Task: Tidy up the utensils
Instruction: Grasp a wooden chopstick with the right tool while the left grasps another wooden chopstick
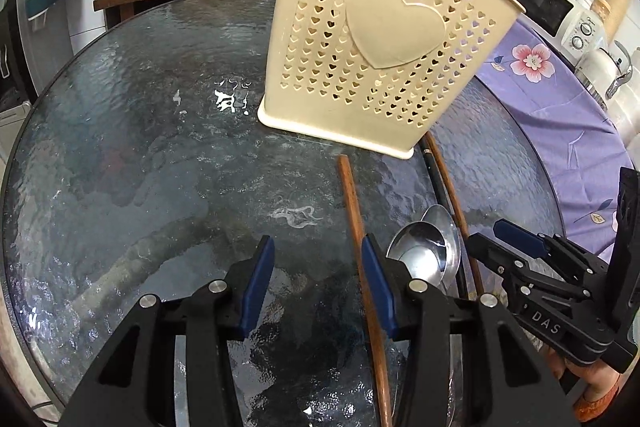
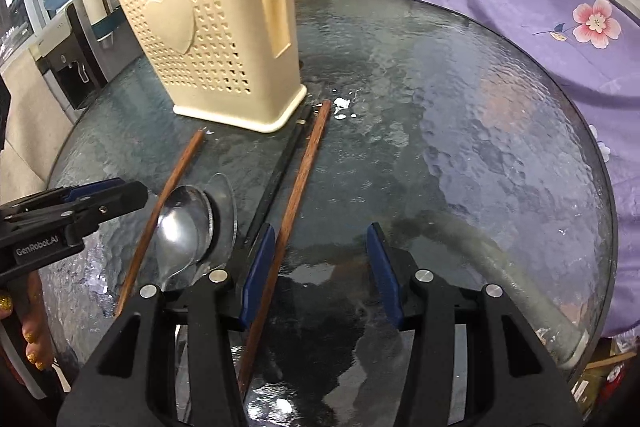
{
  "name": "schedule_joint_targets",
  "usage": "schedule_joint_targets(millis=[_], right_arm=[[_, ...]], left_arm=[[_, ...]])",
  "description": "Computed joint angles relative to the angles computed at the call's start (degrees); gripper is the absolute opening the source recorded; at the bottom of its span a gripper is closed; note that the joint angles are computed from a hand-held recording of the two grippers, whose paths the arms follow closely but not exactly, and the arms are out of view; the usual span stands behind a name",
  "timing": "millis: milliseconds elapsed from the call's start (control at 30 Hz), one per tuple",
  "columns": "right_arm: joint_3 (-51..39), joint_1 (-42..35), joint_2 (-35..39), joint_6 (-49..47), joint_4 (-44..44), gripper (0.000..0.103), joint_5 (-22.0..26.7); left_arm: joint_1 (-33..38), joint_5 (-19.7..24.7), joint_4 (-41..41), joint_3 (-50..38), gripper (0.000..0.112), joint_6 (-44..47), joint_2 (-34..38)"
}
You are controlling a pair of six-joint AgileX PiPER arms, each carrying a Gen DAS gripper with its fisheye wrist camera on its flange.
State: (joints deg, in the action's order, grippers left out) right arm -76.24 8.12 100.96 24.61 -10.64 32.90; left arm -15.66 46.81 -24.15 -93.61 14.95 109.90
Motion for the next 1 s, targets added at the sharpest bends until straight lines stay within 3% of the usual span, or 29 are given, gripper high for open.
schedule_joint_targets(millis=[200,400,567,733,1000], right_arm=[[-3.7,-0.4,2.0,-1.0,0.6,0.047,2.9],[-11.4,0.0,6.6,-1.1,0.2,0.036,7.4],[-16.0,-0.4,9.6,-1.3,0.8,0.033,9.5],[-24.0,-1.9,14.3,-3.9,3.6,0.027,13.3],[-39.8,-3.9,23.1,-9.0,7.4,0.025,21.8]], left_arm=[[-0.4,2.3,0.8,-5.0,0.04,-1.1,2.2],[-3.3,5.8,5.4,-13.8,0.031,-5.3,7.2],[-4.7,8.1,8.4,-18.4,0.029,-8.2,10.5],[-5.6,8.1,10.5,-19.3,0.023,-9.7,11.0],[-6.0,9.1,14.3,-21.0,0.014,-10.1,11.8]])
